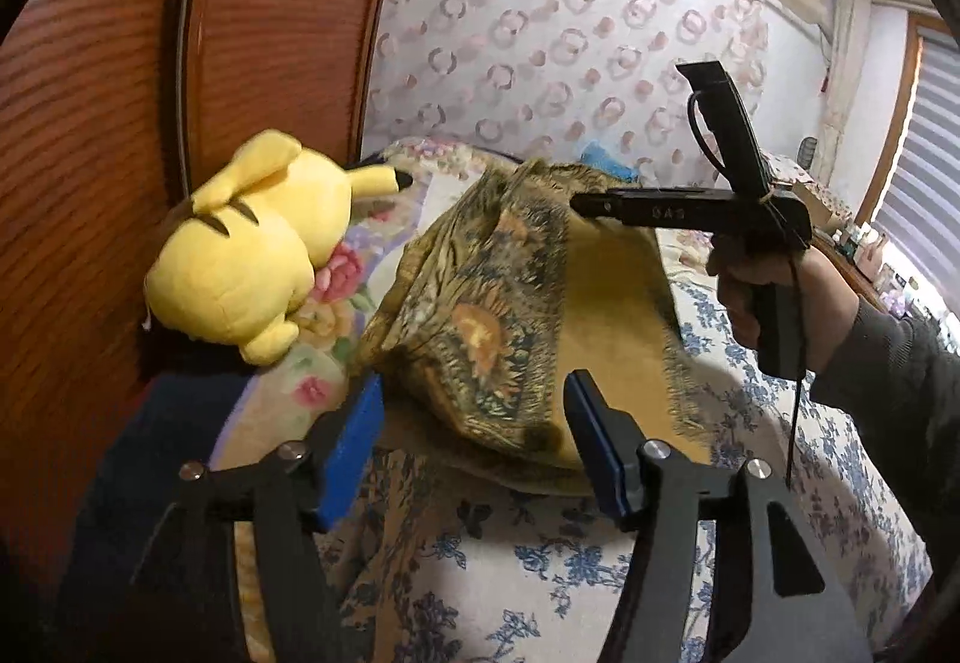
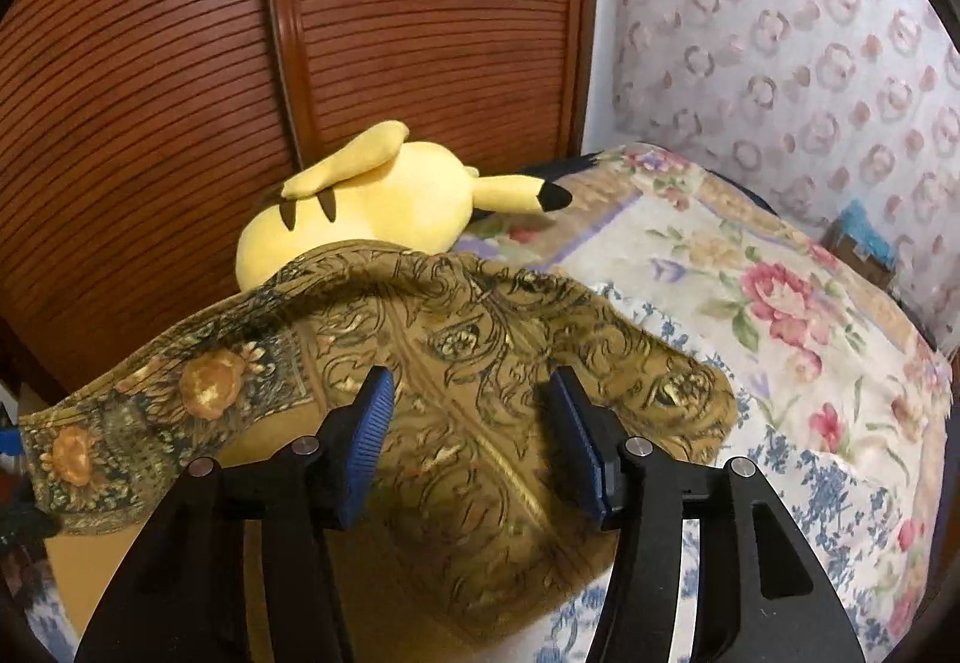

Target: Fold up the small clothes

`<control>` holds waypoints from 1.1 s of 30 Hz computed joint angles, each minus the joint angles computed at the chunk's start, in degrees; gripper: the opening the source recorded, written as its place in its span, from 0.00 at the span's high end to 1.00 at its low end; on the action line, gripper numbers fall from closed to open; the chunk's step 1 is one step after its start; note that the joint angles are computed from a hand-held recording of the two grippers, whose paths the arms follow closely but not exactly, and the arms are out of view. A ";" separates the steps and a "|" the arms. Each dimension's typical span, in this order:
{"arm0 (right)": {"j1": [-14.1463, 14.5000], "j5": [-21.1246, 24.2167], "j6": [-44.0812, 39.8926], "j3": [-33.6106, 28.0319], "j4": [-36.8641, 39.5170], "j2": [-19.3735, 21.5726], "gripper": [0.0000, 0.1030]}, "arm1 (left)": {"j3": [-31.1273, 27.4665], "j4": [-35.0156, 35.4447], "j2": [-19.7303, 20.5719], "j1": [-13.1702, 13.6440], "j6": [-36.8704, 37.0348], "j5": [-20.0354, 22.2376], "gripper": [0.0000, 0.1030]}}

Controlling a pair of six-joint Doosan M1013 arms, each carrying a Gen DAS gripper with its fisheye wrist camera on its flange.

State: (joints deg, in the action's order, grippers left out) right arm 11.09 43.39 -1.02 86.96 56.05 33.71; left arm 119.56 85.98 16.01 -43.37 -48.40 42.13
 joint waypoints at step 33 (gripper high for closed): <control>-25.23 5.17 -23.24 27.34 23.23 -22.11 0.27 | -12.86 -2.72 3.45 -10.40 17.49 6.33 0.36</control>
